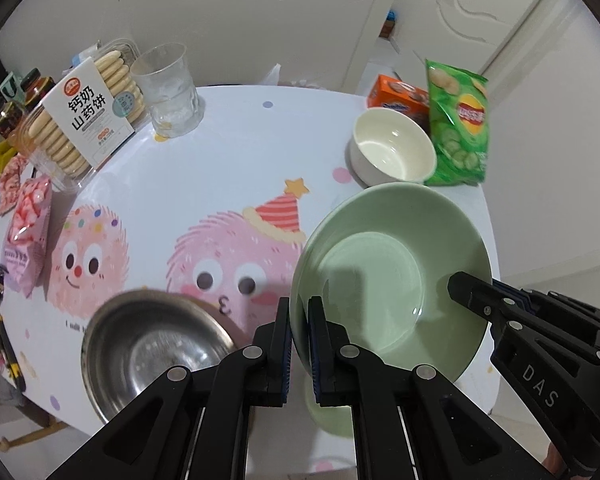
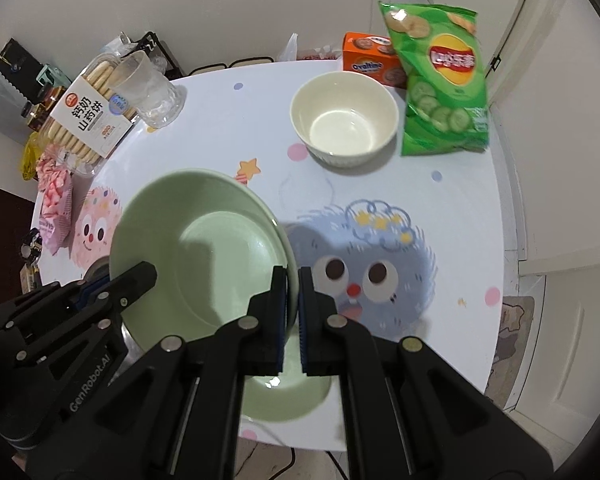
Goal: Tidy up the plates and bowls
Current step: 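Lift and carry the stacked green bowls with both tools toward the steel bowls, then lower the stacked green bowls beside the steel bowls and open both tools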
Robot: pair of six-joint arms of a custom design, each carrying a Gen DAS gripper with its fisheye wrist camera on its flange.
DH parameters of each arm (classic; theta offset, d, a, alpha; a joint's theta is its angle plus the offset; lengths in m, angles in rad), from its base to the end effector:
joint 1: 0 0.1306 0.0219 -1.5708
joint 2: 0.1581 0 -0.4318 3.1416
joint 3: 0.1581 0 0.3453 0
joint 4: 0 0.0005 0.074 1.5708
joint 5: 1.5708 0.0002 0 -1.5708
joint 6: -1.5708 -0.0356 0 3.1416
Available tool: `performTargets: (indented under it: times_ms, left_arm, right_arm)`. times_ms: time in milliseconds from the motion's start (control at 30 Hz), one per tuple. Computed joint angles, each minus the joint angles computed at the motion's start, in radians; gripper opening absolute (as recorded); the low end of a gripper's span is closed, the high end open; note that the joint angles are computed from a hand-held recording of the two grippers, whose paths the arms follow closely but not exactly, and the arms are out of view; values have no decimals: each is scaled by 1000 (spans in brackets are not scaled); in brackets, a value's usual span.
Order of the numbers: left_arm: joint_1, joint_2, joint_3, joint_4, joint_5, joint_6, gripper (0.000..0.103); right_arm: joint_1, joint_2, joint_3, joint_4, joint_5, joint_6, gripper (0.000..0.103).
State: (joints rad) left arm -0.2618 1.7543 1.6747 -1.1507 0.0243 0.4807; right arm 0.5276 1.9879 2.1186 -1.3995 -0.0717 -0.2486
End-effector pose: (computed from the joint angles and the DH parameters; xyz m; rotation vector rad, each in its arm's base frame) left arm 0.5282 -0.1429 0.4066 -0.3028 2.8094 -0.2082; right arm 0.5446 0.3197 0.4333 -0.4157 2.8474 0.2612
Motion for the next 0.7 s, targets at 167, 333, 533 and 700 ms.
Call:
performTargets:
  times_ms: [167, 333, 533, 700]
  left_arm:
    - [-32, -33, -54, 11, -8, 15, 7]
    - [-51, -52, -97, 14, -10, 22, 7]
    - [-69, -53, -136, 21, -2, 26, 7]
    - [-75, -51, -169, 38, 17, 39, 7]
  right_arm:
    - [-2, -65, -108, 40, 0, 10, 7]
    - [-3, -112, -208, 73, -14, 6, 7]
    - [-2, -137, -284, 96, -22, 2, 7]
    - [-3, -145, -325, 104, -25, 5, 7]
